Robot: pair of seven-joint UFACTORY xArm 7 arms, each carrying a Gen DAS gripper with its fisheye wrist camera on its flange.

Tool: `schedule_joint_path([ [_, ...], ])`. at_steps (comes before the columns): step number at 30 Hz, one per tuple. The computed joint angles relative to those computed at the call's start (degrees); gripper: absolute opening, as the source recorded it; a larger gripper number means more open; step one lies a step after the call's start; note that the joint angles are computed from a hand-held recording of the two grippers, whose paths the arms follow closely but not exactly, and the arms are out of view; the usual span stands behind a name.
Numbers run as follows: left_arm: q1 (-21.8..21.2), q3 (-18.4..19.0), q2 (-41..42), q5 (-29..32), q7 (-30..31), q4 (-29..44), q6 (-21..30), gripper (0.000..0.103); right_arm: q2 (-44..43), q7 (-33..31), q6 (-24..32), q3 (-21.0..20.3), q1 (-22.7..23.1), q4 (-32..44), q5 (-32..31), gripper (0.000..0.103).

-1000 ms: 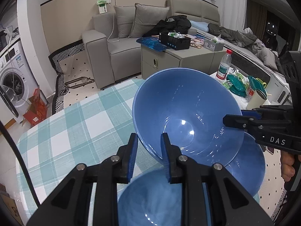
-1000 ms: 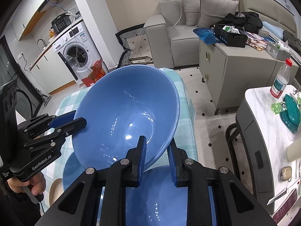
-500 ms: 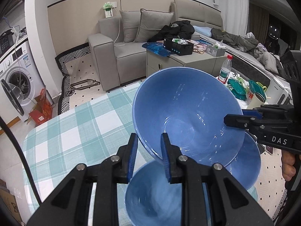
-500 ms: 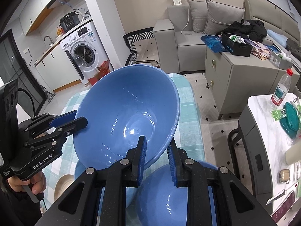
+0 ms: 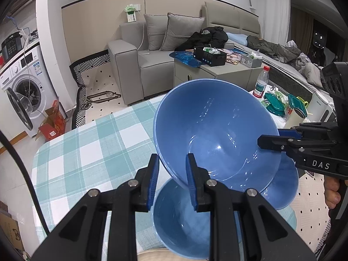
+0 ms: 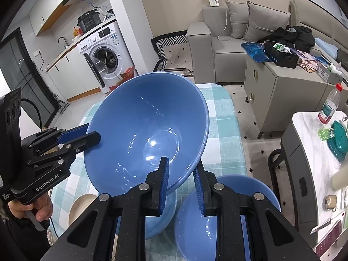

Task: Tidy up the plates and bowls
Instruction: 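Lift the blue bowl with both grippers toward another blue bowl, then lower the held blue bowl into the other blue bowl with both grippers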

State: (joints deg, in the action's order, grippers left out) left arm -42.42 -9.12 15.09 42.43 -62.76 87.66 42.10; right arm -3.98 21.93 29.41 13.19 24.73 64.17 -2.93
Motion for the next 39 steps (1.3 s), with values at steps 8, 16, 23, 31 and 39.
schedule_joint_path([
  [8, 0.3, -0.6, -2.2, 0.8, -1.7, -3.1, -0.3, 0.023, -1.2, 0.1, 0.5, 0.5, 0.5, -1.2, 0.1, 0.023],
  [16, 0.7, -2.1, -4.7, 2.1, -4.5, -6.7, -0.2, 0.023, -1.7, 0.2, 0.5, 1.0, 1.4, -2.5, 0.9, 0.023],
  [23, 1.7, -3.3, -6.9, 2.4, -6.6, -10.1, -0.3, 0.023, -1.3, -0.3, 1.0, 1.5, 2.4, -2.9, 1.4, 0.023],
  [31, 2.7, -4.6, -8.6, 2.7, -8.4, -13.0, -0.2, 0.023, -0.2, -1.3, 1.7, 1.6, 3.3, -2.5, 2.4, 0.023],
  [39, 3.4, -5.4, -9.2, 1.8, -8.4, -14.8, -0.8, 0.023, -0.4, -1.3, 1.9, 1.7, 3.6, -3.4, 2.8, 0.023],
])
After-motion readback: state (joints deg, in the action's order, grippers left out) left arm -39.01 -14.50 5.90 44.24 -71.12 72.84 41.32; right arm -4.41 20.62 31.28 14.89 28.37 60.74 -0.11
